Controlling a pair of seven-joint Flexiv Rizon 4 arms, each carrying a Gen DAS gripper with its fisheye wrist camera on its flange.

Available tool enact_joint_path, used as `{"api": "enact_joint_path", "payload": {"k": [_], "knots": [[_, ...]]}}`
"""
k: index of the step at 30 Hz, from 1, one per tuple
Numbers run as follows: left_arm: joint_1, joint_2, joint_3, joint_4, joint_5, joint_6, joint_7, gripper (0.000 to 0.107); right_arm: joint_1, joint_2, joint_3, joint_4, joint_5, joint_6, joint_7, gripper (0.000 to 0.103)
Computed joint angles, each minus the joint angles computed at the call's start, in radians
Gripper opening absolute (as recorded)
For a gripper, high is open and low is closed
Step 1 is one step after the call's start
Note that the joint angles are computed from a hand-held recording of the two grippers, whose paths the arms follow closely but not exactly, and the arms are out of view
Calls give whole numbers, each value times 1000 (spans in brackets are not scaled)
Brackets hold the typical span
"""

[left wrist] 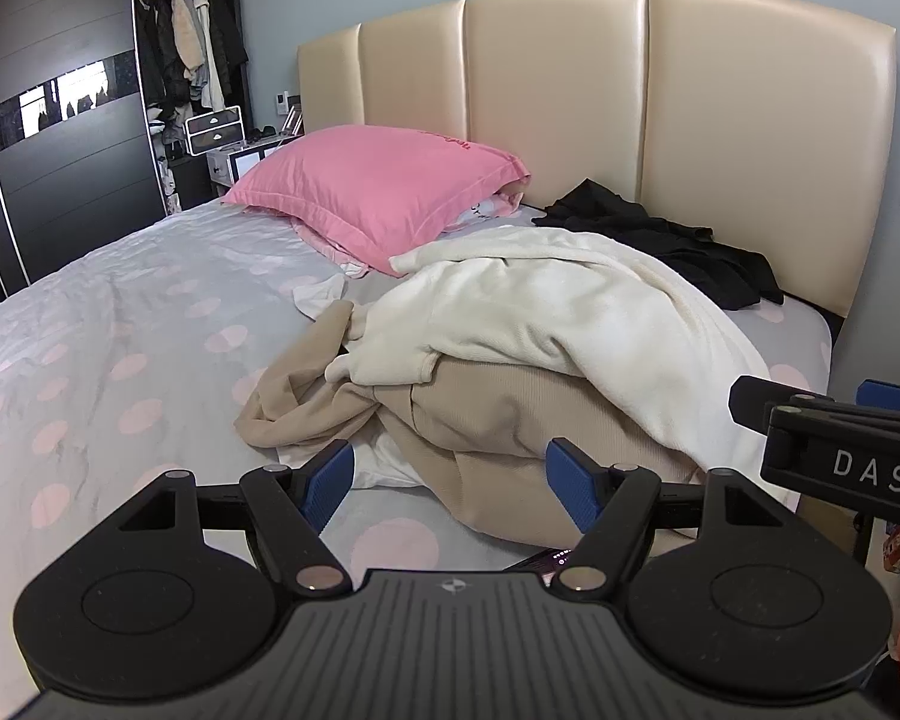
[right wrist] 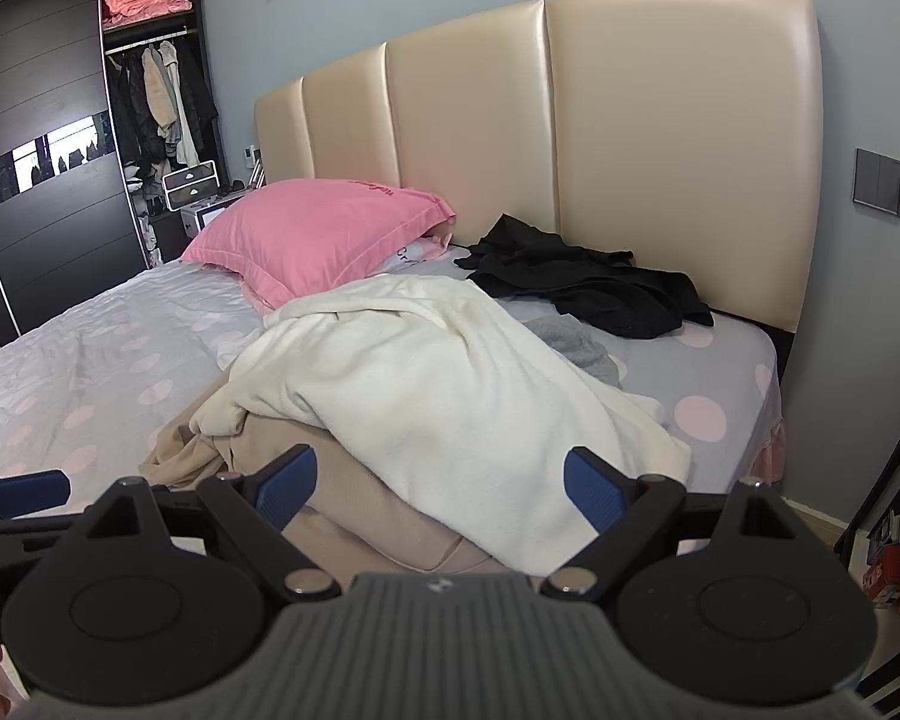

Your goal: Fold clothes

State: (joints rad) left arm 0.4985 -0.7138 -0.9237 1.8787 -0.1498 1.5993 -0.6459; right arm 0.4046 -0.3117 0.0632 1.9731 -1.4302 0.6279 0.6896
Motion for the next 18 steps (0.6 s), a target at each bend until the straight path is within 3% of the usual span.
{"api": "enact_joint_path", "payload": {"k": [18], "knots": [[-31,14,39,-13,-32,-26,14,70,-3,-5,-3,-5,8,12,-20,91]]}}
